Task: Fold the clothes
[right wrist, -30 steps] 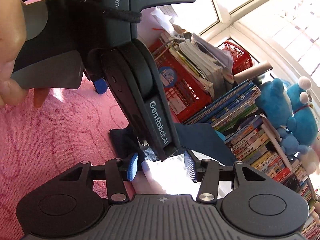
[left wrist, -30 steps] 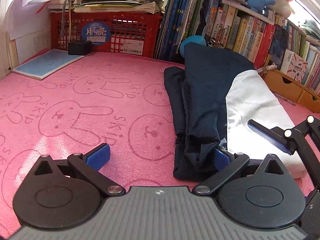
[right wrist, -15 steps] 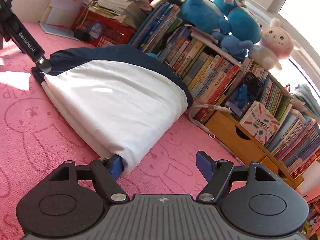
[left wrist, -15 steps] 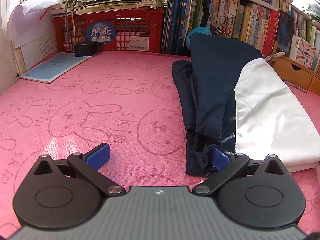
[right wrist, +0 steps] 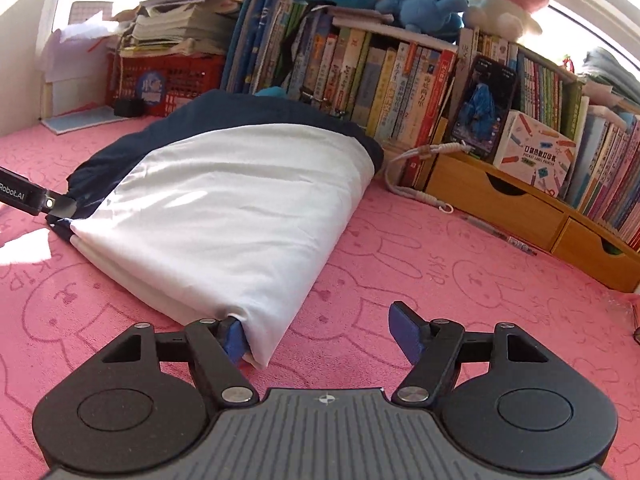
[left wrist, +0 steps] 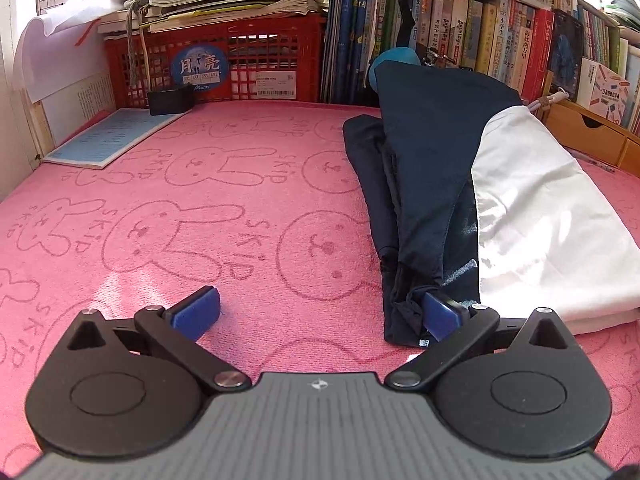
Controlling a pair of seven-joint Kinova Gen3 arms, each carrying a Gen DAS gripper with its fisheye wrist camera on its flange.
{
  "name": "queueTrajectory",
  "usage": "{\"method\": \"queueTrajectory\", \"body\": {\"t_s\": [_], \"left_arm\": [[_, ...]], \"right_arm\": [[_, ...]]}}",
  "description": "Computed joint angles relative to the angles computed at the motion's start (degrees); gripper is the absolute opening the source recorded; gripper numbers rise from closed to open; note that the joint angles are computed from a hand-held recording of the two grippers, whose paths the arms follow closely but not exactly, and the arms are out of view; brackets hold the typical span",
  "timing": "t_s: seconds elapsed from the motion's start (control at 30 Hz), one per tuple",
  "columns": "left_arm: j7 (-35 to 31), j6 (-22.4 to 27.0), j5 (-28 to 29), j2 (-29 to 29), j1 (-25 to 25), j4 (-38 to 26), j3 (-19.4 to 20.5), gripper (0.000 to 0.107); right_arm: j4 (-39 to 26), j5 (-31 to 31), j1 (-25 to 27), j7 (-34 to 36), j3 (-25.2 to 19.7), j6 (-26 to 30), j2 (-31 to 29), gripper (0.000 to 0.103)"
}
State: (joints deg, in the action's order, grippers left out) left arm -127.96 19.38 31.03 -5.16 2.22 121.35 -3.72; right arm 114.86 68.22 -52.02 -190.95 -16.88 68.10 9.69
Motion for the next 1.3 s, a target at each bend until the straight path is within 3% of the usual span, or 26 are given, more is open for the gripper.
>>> {"method": "queueTrajectory", "body": {"t_s": [0.07,0.2,0.37,0.43,0.53,0.7,0.93,1.3], "left_arm": [[0.38,-0.05,-0.34,-0.02,-0.05,0.00,0.09,0.103],[0.10,0.18,-0.30,-0.09,0.10,-0.01,-0.04,0.103],[1.60,0.81,-1.91,-0.18,-0.12,-0.31,0.57,0.103],[3.59,1.14,-3.42,-0.41,-0.27,-0.37,1.22,0.103],[3.39,2.31,-3.21,-0.90,0.64,-0.37,0.97,0.103],[-1.86,5.72,0.61,-2.14,2.62,-0.12,-0.09,0.103],[-6.13,8.71,2.70,-4.82,4.72,1.54,-0.37,0.103],[-4.91,12.21,0.43,-7.59,6.31,2.33,-0.31,0.103]], "right_arm": [[-1.18,0.61,0.12,0.35,0.42,0.25,1.22,0.065],[-0.61,2.27,-0.09,-1.20,-0.26,0.79,1.32,0.044],[-1.60,7.90,-11.79,3.73,6.00,11.97,7.56,0.026],[-1.84,10.02,-12.96,6.68,5.58,16.54,9.91,0.020],[-1.07,12.91,-11.17,9.85,1.83,22.28,11.59,0.020],[1.67,12.50,-11.76,9.68,1.49,26.42,10.65,0.020],[4.81,4.96,-15.19,5.18,-2.23,32.30,8.46,0.021],[5.21,-5.02,-22.37,-4.49,-5.20,39.43,10.02,0.023]]}}
